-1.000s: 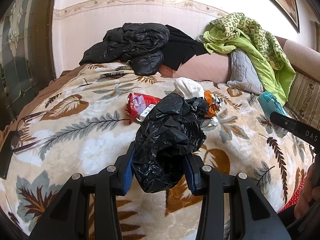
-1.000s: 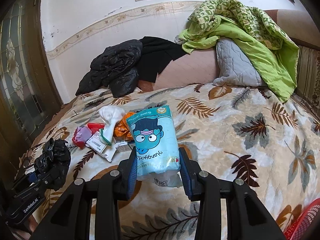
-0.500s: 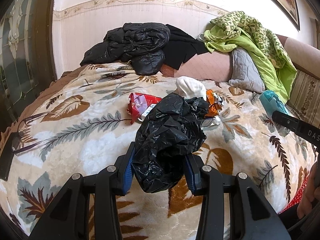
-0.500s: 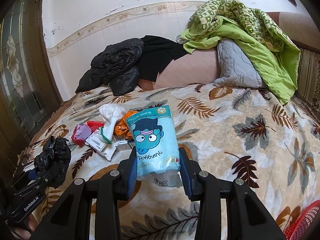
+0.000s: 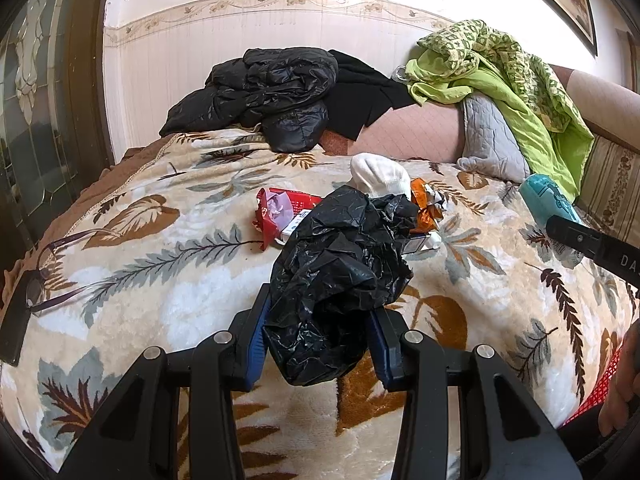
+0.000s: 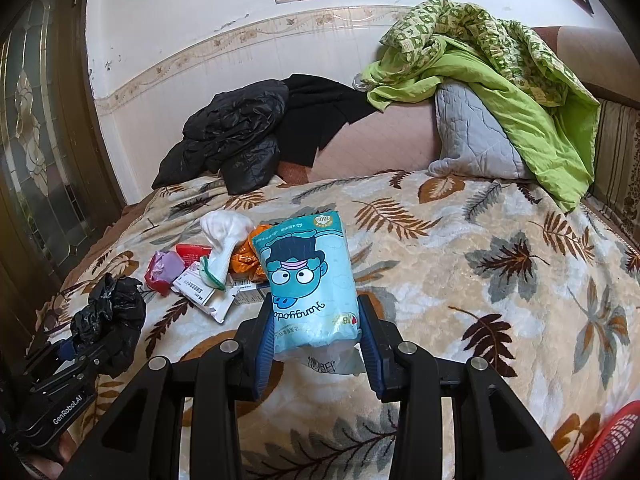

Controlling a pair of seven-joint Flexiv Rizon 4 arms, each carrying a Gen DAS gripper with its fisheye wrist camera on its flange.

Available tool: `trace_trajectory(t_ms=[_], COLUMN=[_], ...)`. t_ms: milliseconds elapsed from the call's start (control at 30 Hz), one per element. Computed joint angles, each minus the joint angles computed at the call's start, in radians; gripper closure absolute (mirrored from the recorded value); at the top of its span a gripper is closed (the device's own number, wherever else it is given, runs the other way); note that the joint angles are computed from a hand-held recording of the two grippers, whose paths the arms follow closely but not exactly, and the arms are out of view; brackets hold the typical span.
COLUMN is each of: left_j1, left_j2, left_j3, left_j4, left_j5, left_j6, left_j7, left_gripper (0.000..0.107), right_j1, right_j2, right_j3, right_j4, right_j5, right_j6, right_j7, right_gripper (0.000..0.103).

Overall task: Collect trash
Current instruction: 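Lift the wet-wipe pack with the right tool while the left tool holds the black bag, then drop the black bag into the red basket with the left tool while the right tool drops the wipe pack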

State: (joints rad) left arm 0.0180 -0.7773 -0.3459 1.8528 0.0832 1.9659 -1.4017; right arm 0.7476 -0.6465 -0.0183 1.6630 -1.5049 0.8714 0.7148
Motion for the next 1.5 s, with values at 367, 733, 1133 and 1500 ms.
trace_trajectory(t_ms=[367, 733, 1133, 1500], left_j1=[-0.007, -0.012, 0.117, 0.200], left_j2=[-0.001, -0.001, -0.003, -0.048], left_j3=[0.006, -0.002, -0.192, -0.548], left_j4=[-0.008, -0.007, 0.045, 0.089], left_j5=[0.001, 0.015, 0.157, 0.179], left_j6=[-0.001, 0.003, -0.026, -0.220], left_j7=[0.008, 0.028, 0.068, 0.280], left_gripper=[0.065, 0.065, 0.065, 0.065], right_j1=[0.009, 0.006, 0.003, 0.003], right_j2=[-0.002, 0.026, 0.191, 0.448], right_j3=[0.003, 0.023, 0.123, 0.306], right_j4=[-0.004, 0.040, 0.266, 0.588], right_j5=[-0.011, -0.060, -0.047, 0.259], right_j6=[0.009, 0.033, -0.083, -0.317], right_j7=[0.009, 0.089, 0.220, 0.392], right_gripper=[0.062, 0.062, 0.062, 0.062])
